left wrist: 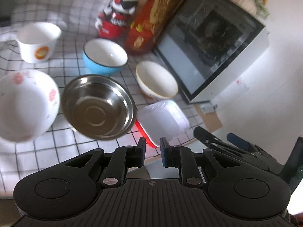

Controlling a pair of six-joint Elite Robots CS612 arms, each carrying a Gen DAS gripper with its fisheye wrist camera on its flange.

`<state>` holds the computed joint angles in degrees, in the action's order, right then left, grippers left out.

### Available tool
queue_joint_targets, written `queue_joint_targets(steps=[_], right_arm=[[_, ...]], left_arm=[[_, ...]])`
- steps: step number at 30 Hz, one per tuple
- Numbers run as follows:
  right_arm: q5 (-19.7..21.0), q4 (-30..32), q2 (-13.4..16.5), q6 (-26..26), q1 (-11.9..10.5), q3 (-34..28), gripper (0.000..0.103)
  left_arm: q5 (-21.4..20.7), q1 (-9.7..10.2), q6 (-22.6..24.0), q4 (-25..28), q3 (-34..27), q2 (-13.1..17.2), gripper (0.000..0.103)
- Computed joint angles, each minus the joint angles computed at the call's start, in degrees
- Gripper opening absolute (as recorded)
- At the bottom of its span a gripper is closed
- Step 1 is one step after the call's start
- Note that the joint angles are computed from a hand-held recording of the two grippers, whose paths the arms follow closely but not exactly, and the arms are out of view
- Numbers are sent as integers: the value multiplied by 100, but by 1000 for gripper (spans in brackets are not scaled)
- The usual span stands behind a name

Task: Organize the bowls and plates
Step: 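Move both grippers toward the gold-rimmed cream bowl beside the white tray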

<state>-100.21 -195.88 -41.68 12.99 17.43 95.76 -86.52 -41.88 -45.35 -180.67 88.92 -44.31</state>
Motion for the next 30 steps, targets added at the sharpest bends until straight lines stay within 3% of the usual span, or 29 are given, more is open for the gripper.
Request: queue_joint_targets(steps=[3,6,8,10,12,15,18,25,28,30], right_arm=[[-257,785,26,404,-23,-233,101],[-246,1346,-7,979,-100,-281,97],[-117,1481,-12,1186,-180,-242,94],[37,1620,18,1312,-271,-240,87],[474,1666,76,1477,-427,-259,76],[1265,1573,269,1513,-657,-392,70],[1745,1938,420,1310,-789,-647,62],[2652,2482,676,1312,-1011,-1109,62],[3342,2597,779,1343,-1151,-1248,62],[3676,2640,844,1403,-1233,-1343,62]], left_arm=[[-367,161,1065,575,-486,191,19],[-1133,357,1635,912,-1085,524,19],[-1420,420,1985,1201,-1541,773,19],[-1335,411,2340,1625,-1985,985,19],[-1121,373,2631,1971,-2401,1194,19],[-707,312,2904,2311,-2844,1456,19],[-530,274,2928,2737,-3233,1664,19],[-588,338,2564,3873,-4208,2152,19],[-527,340,2376,4170,-4453,2282,19],[-614,344,2191,4334,-4588,2348,25]])
